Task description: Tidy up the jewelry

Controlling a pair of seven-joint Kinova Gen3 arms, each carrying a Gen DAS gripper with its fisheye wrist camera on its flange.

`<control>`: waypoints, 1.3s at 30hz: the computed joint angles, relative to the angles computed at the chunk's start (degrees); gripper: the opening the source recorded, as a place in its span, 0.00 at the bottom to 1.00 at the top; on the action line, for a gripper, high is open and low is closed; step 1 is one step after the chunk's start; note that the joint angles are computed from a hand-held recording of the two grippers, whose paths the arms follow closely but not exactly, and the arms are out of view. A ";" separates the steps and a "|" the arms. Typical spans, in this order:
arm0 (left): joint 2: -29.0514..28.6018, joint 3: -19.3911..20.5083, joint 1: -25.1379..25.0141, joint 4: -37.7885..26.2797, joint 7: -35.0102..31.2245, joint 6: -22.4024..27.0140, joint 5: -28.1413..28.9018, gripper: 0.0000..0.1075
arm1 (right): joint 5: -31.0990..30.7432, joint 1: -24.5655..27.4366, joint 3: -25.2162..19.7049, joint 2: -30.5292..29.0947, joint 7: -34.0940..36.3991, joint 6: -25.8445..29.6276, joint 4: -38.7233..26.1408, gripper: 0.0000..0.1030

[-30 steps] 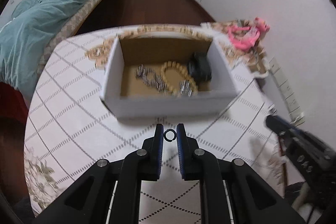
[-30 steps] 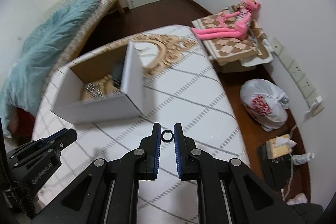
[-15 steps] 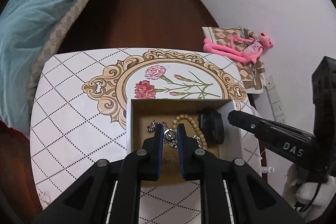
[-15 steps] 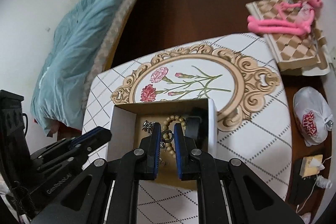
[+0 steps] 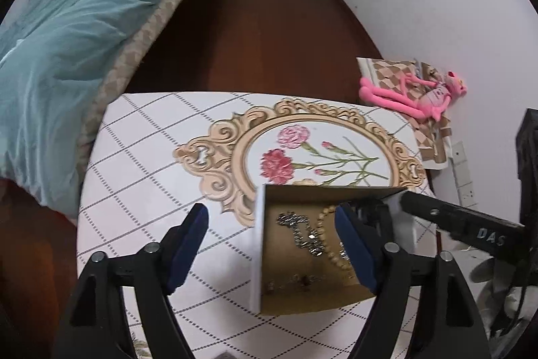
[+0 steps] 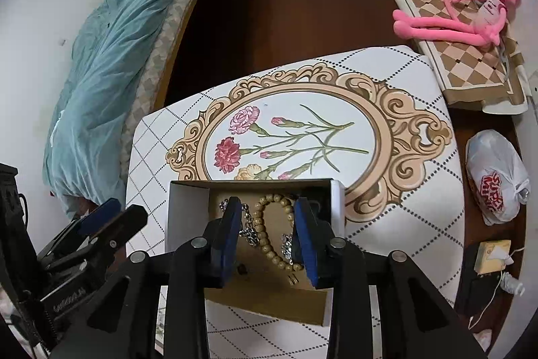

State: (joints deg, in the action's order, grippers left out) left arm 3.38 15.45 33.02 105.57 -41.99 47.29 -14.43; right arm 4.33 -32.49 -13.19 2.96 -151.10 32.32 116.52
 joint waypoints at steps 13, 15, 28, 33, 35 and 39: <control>-0.88 3.90 6.38 4.24 19.76 6.49 -15.83 0.95 | 24.90 -19.12 0.32 1.75 -27.65 24.74 -3.74 0.94; -0.73 4.07 7.07 4.51 20.63 6.99 -15.87 0.95 | 26.16 -17.37 -4.53 3.18 -29.94 28.42 -4.63 0.97; -4.91 8.34 11.35 3.29 26.52 13.50 -17.71 0.95 | 28.63 -25.33 -9.64 1.47 -41.98 40.46 -6.61 0.99; -9.09 12.80 12.10 1.61 29.46 18.90 -18.66 0.95 | 29.84 -29.57 -12.89 0.44 -46.63 49.19 -9.96 0.99; -10.39 14.52 12.24 0.85 30.31 20.88 -18.79 0.95 | 30.28 -31.78 -14.45 0.08 -49.11 53.45 -11.59 0.99; -12.96 19.88 11.79 -2.06 31.50 26.94 -19.32 0.95 | 31.04 -37.32 -16.33 0.40 -53.08 62.52 -16.04 0.99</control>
State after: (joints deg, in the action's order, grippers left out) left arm -9.58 35.33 44.81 103.51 -10.49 74.23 -33.75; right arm 35.37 -69.81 -29.52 3.36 -204.18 94.84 100.48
